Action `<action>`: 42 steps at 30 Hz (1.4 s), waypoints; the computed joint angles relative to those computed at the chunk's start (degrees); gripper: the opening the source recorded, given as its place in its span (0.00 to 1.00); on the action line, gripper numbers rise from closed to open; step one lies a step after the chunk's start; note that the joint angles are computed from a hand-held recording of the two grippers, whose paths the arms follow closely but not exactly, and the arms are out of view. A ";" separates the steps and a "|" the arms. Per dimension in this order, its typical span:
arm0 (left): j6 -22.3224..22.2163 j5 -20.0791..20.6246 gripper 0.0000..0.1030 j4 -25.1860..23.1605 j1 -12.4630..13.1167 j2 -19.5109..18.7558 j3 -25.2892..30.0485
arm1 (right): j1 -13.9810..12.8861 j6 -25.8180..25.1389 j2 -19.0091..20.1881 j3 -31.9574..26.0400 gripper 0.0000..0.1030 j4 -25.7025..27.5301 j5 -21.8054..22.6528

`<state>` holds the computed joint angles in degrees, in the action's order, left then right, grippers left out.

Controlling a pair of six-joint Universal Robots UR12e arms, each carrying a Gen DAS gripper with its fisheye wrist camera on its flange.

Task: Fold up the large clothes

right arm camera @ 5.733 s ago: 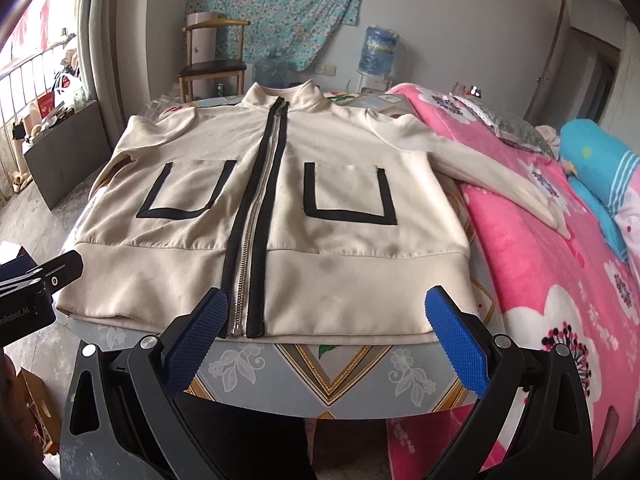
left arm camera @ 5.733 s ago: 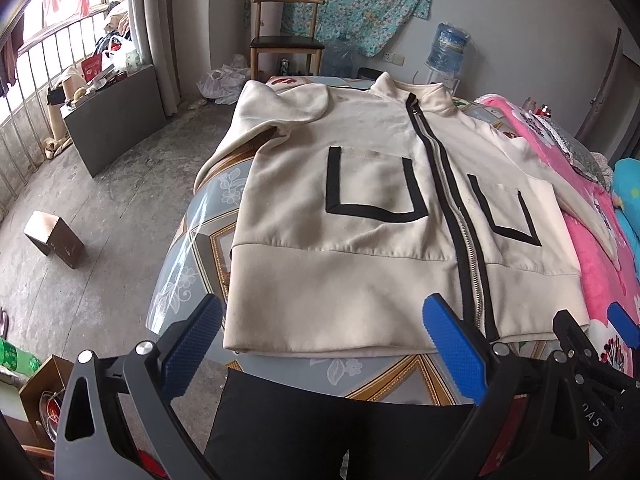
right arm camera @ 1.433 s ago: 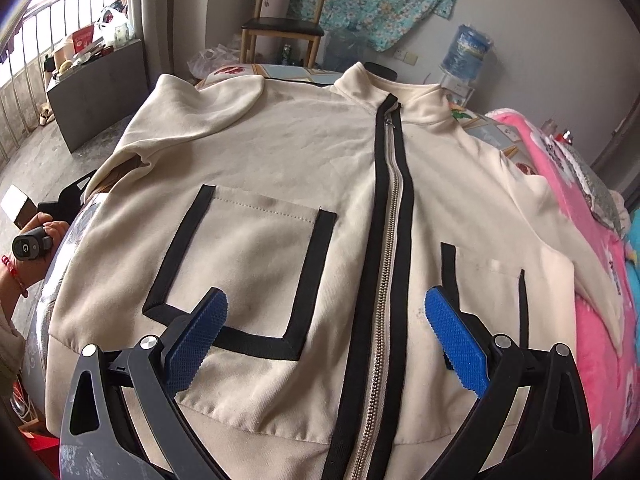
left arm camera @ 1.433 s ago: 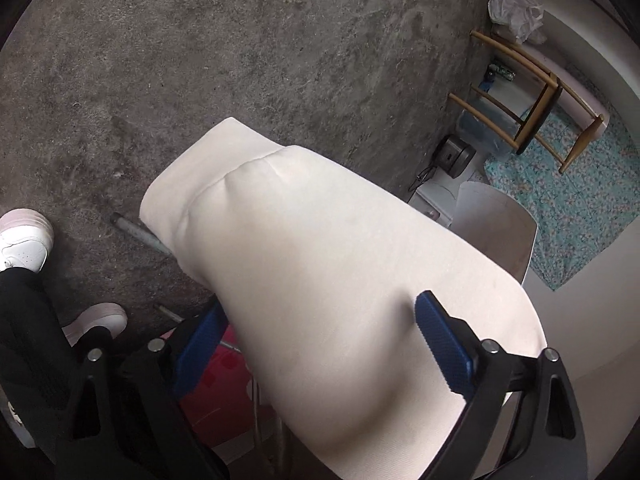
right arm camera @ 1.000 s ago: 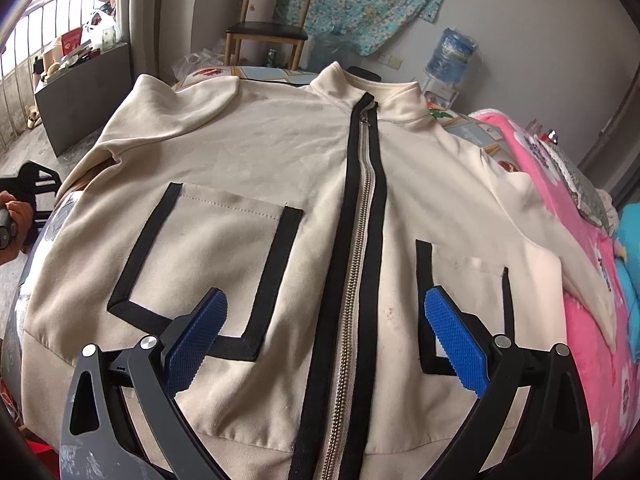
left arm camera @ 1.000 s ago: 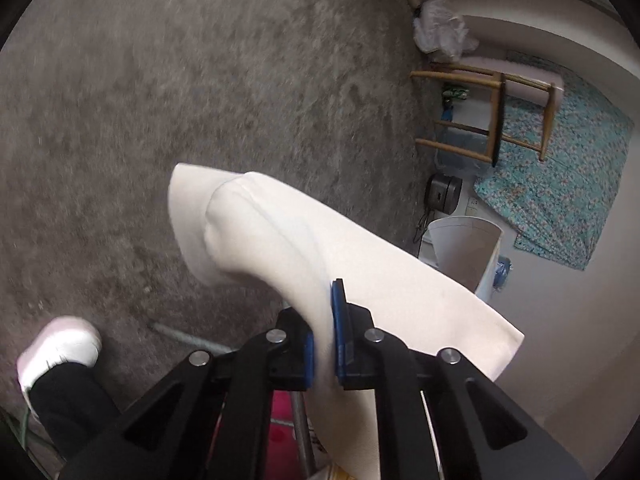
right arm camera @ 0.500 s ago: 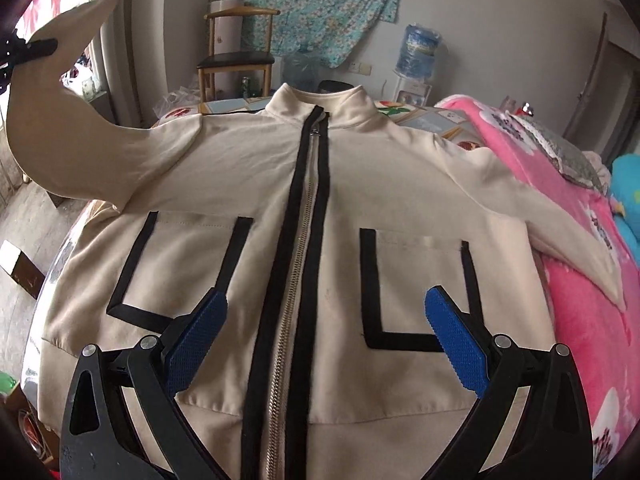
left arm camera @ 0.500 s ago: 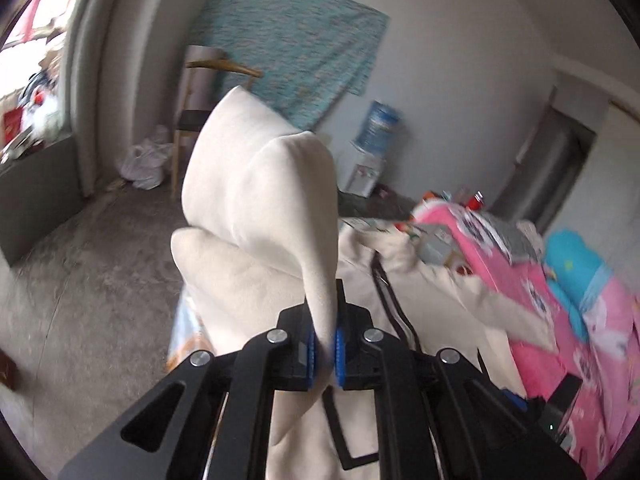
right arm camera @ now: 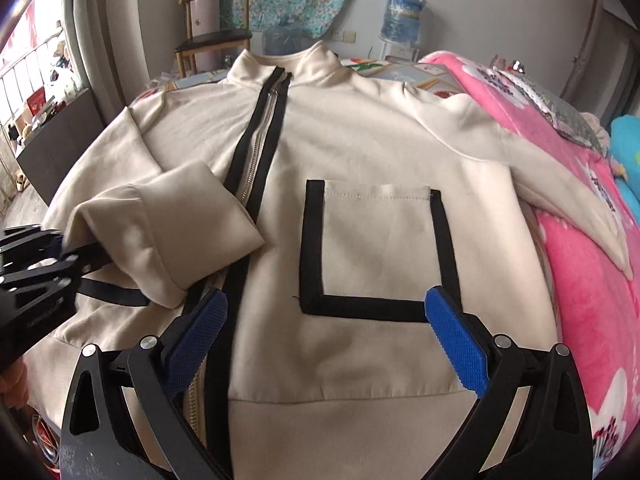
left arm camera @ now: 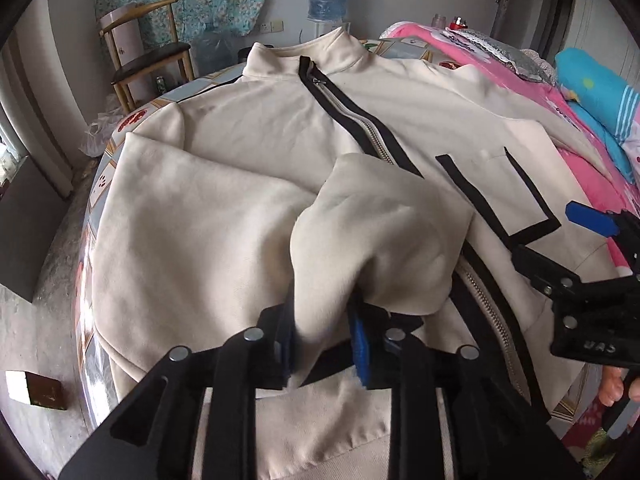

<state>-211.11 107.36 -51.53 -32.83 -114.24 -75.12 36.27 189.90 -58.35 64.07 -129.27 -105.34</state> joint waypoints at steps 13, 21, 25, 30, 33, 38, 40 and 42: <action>-1.78 -2.27 0.76 6.44 0.09 6.37 -5.89 | -1.18 -0.22 1.45 -0.05 0.93 0.53 3.27; -9.70 5.25 0.76 -3.45 -0.19 6.49 -4.84 | -1.98 -1.71 0.73 1.70 0.94 -2.11 6.81; -13.19 5.41 0.76 -5.32 0.66 6.21 -4.97 | -2.44 -3.26 0.87 0.55 0.94 0.56 8.77; -14.24 6.78 0.76 -6.73 0.88 5.60 -4.21 | -2.85 -1.03 0.72 -1.60 0.93 1.93 11.11; -15.10 5.79 0.76 -3.91 1.06 6.57 -5.36 | -3.96 0.15 1.07 -3.78 0.93 0.97 19.52; -15.40 6.76 0.76 2.34 1.12 8.81 -7.95 | -5.15 0.97 7.59 -16.78 0.93 11.51 32.79; -15.59 7.10 0.76 1.95 1.35 9.00 -8.04 | -4.58 -0.58 12.19 -25.19 0.93 17.90 33.23; -15.55 6.57 0.76 -0.90 1.76 8.55 -7.54 | -4.04 -1.78 16.20 -32.40 0.93 23.53 32.97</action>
<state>-226.66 113.93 -52.43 -31.07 -105.69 -82.66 32.23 188.12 -42.15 31.66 -105.75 -72.37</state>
